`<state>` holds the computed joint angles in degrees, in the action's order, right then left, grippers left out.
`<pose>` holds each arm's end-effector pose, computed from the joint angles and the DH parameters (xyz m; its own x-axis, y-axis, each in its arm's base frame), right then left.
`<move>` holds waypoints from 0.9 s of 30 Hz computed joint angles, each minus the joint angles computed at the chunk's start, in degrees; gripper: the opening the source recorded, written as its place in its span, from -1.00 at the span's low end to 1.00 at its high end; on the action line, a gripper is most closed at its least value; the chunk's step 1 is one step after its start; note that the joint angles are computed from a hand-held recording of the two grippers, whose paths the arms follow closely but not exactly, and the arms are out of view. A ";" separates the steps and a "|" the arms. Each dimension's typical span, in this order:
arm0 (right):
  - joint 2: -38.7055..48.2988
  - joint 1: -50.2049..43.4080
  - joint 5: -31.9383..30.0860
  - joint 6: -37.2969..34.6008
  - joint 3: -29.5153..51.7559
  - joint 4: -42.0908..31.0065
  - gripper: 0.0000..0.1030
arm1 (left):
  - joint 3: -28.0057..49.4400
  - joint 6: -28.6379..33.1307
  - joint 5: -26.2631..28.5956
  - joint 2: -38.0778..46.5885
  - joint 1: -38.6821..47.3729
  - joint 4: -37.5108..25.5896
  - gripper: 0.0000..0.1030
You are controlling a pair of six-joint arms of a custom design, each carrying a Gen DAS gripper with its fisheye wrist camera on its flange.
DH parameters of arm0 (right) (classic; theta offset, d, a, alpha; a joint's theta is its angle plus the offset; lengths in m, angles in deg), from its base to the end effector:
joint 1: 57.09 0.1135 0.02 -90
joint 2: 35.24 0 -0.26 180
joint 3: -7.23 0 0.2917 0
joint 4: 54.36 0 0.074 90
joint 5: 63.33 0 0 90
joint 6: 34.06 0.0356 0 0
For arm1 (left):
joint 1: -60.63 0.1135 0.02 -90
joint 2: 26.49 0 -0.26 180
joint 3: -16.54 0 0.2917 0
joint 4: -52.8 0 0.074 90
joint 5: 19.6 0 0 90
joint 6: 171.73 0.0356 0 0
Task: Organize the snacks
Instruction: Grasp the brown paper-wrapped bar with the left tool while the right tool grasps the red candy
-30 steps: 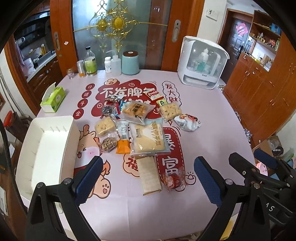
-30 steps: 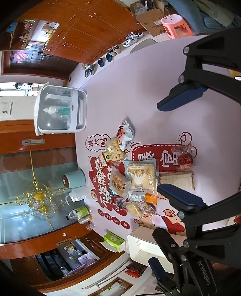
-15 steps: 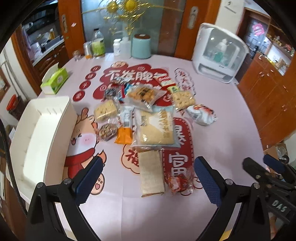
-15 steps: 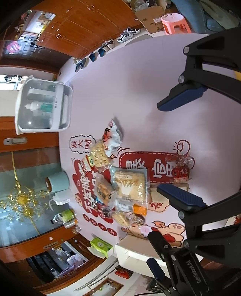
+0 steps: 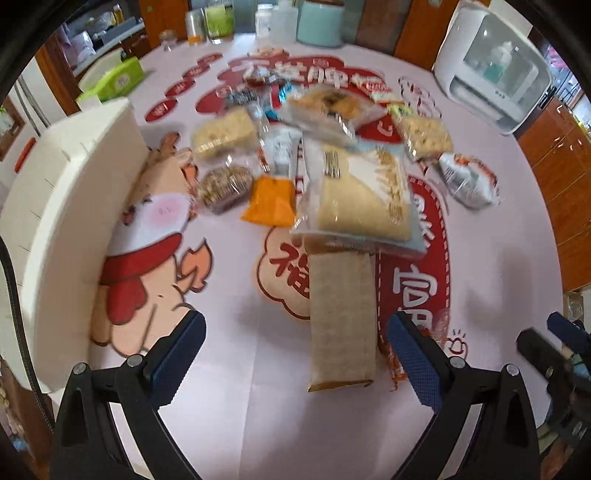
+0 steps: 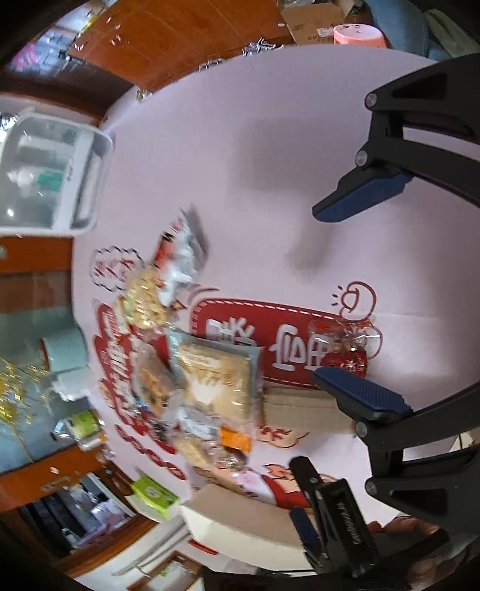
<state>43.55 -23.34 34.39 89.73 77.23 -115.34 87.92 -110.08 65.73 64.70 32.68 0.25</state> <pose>0.2484 0.1602 0.2214 -0.9331 0.0393 -0.3575 0.0085 0.9961 0.0876 0.2955 -0.1535 0.1703 -0.9523 -0.0305 -0.3035 -0.0078 0.9971 -0.0756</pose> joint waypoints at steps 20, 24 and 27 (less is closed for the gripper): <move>6.41 0.12 -6.71 -3.61 -2.25 5.04 0.58 | 6.04 1.46 0.96 15.79 -1.49 1.64 0.77; 9.04 0.63 -8.38 -3.68 -1.30 6.34 0.58 | 3.37 3.11 0.44 12.72 -1.13 1.95 0.32; 11.89 1.41 -9.28 -3.74 0.07 6.90 0.58 | 1.55 4.99 1.46 10.43 -0.07 1.67 0.04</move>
<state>55.44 -21.93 25.10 85.99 77.31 -108.43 89.47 -105.09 67.18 75.13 32.61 1.91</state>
